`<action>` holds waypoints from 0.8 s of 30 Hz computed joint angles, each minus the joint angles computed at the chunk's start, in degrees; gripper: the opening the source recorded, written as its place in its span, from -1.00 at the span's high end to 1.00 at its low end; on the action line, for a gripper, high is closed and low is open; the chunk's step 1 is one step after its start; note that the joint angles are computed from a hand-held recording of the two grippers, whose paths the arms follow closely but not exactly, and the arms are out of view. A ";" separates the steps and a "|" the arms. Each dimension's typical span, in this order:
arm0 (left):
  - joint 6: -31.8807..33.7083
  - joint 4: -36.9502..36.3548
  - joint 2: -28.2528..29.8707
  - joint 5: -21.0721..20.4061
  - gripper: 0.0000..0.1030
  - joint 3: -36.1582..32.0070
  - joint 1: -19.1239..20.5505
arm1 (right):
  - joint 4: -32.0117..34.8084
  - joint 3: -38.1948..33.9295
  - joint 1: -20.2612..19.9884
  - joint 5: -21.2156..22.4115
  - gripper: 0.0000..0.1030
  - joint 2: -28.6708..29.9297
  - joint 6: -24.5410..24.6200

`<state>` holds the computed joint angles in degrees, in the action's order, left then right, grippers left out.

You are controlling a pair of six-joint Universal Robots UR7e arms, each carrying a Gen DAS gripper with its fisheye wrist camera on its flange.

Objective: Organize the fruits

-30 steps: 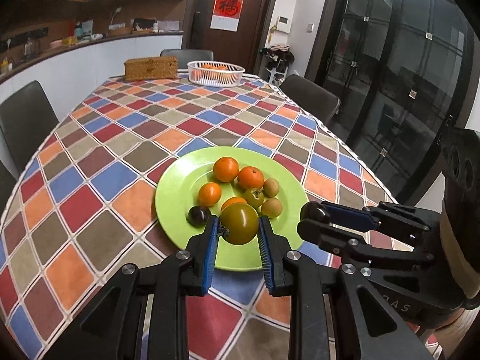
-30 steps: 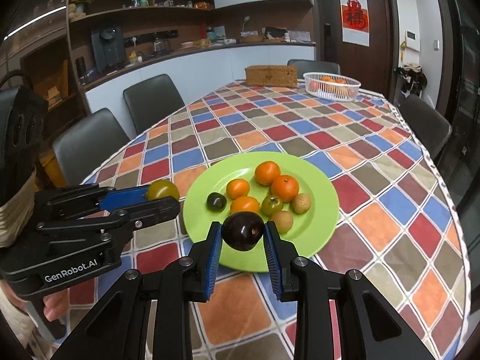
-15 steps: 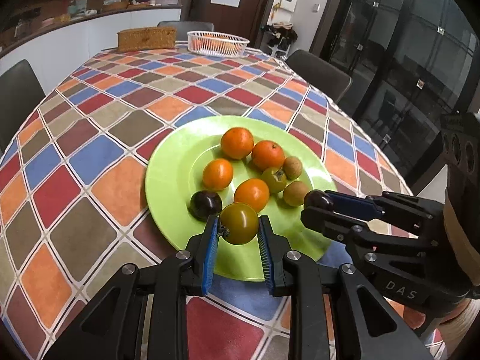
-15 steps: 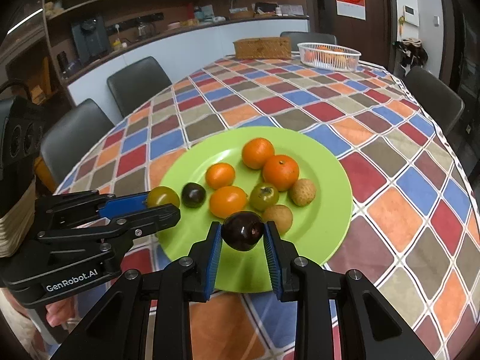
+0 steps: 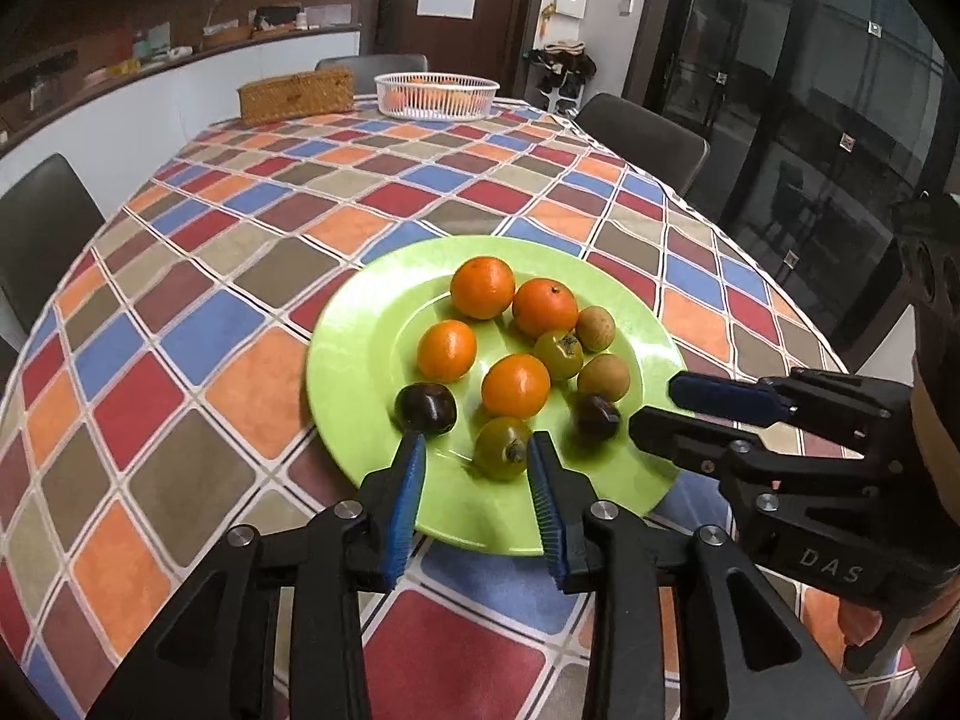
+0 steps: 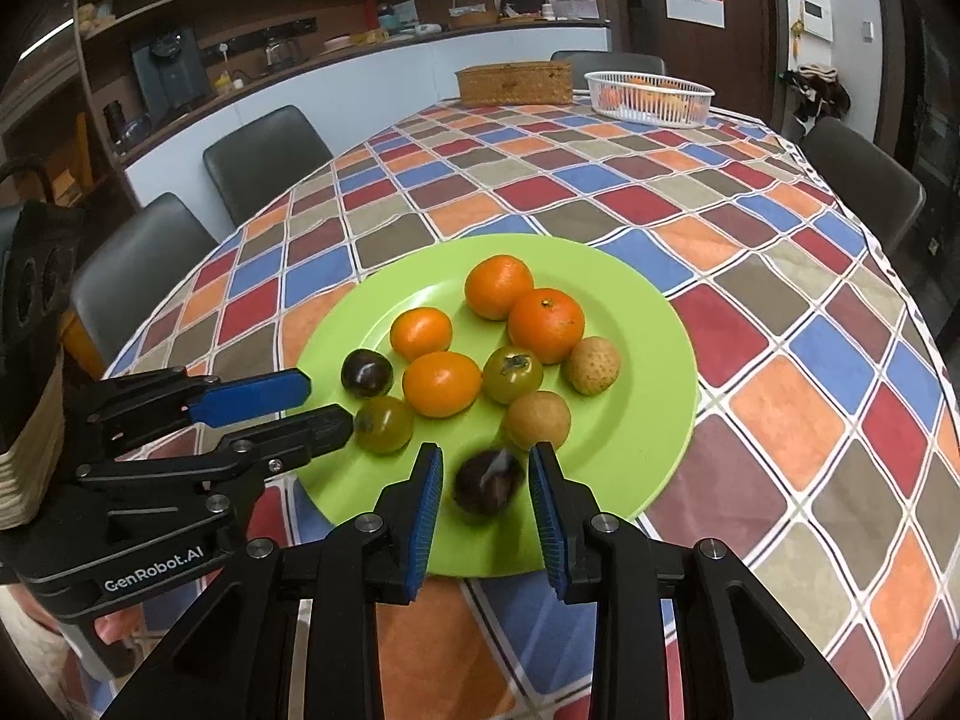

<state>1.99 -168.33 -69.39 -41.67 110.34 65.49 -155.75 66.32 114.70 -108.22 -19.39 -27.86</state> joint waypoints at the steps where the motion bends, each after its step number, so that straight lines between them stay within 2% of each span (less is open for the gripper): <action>1: -0.01 -0.46 -0.24 0.73 0.25 0.43 -0.45 | -0.76 0.63 0.15 -0.06 0.30 -0.39 -0.21; 7: -0.19 -3.93 -2.70 5.63 0.15 3.91 -4.31 | -6.53 5.27 1.40 -0.81 0.11 -3.44 -1.22; 13: -1.31 -4.65 -5.39 11.61 0.10 7.35 -9.23 | -11.32 11.09 2.65 -0.96 0.07 -7.76 -0.35; 17: -3.62 -4.08 -7.63 14.09 -0.10 10.21 -12.60 | -15.18 15.97 3.50 -0.93 0.07 -11.15 -0.05; 20: -5.21 -4.29 -9.10 16.14 -0.17 12.58 -15.23 | -18.03 19.58 3.98 -0.72 -0.10 -13.56 0.09; 24: -7.90 -4.55 -10.69 19.41 -0.32 15.74 -18.38 | -22.47 24.01 4.79 -1.99 -0.12 -16.06 -1.00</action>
<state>-5.90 -172.88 -80.08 -22.26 126.08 47.11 -178.22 90.33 119.49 -110.20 -35.45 -28.87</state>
